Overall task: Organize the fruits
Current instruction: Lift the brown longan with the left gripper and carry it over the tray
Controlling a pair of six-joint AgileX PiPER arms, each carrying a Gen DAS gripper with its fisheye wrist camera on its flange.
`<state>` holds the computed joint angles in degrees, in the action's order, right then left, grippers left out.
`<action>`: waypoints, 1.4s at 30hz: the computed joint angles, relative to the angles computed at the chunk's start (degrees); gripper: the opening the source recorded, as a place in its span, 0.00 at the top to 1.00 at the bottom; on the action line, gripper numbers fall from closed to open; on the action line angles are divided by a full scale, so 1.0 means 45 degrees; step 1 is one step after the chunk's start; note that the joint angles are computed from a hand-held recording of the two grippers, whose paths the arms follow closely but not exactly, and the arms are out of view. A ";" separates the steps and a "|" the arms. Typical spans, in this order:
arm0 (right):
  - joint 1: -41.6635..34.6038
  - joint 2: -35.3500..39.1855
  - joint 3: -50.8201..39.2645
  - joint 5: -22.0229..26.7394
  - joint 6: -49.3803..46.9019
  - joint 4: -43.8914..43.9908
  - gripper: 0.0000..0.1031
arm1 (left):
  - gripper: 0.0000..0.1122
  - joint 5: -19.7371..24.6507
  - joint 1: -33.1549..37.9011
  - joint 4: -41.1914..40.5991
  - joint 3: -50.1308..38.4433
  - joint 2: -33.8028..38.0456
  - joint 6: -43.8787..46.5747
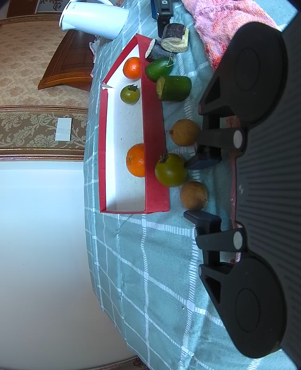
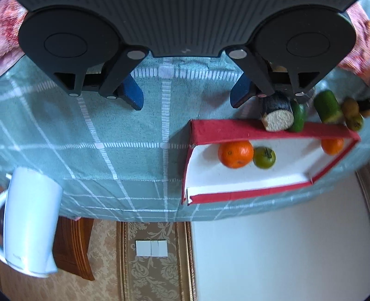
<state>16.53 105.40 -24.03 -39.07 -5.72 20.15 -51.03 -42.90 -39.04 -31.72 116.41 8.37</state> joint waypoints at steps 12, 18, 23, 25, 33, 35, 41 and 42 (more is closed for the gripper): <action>-0.0113 0.0070 -0.0250 0.0434 -0.0316 0.0311 0.02 | 0.79 0.0250 -0.0236 -0.1045 -0.0245 -0.0244 0.0980; -0.0093 0.0072 -0.0275 0.0478 -0.0322 0.0294 0.01 | 0.79 0.0442 -0.0114 -0.1188 -0.0319 -0.0743 0.1180; -0.0085 0.0069 -0.0283 0.0494 -0.0343 0.0308 0.01 | 0.79 0.0503 0.0127 -0.0972 -0.0615 -0.1325 0.1598; -0.0085 0.0069 -0.0283 0.0494 -0.0343 0.0308 0.01 | 0.79 0.0794 0.0286 -0.1107 -0.1138 -0.1324 0.2224; -0.0074 0.0075 -0.0294 0.0496 -0.0350 0.0326 0.00 | 0.79 0.2551 0.1152 -0.1679 -0.4197 -0.0528 0.4278; -0.0070 0.0080 -0.0299 0.0496 -0.0352 0.0334 0.00 | 0.79 0.3142 0.1354 -0.2161 -0.5223 -0.0082 0.5155; -0.0070 0.0080 -0.0299 0.0496 -0.0352 0.0334 0.00 | 0.79 0.4708 0.1905 -0.4756 -0.8362 0.1614 0.8493; -0.0072 0.0073 -0.0297 0.0500 -0.0352 0.0329 0.00 | 0.79 0.4830 0.1970 -0.5222 -0.8737 0.1869 0.9014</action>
<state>16.21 105.73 -25.36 -36.82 -7.31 21.64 -29.30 -34.03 -62.54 -71.03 124.83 48.93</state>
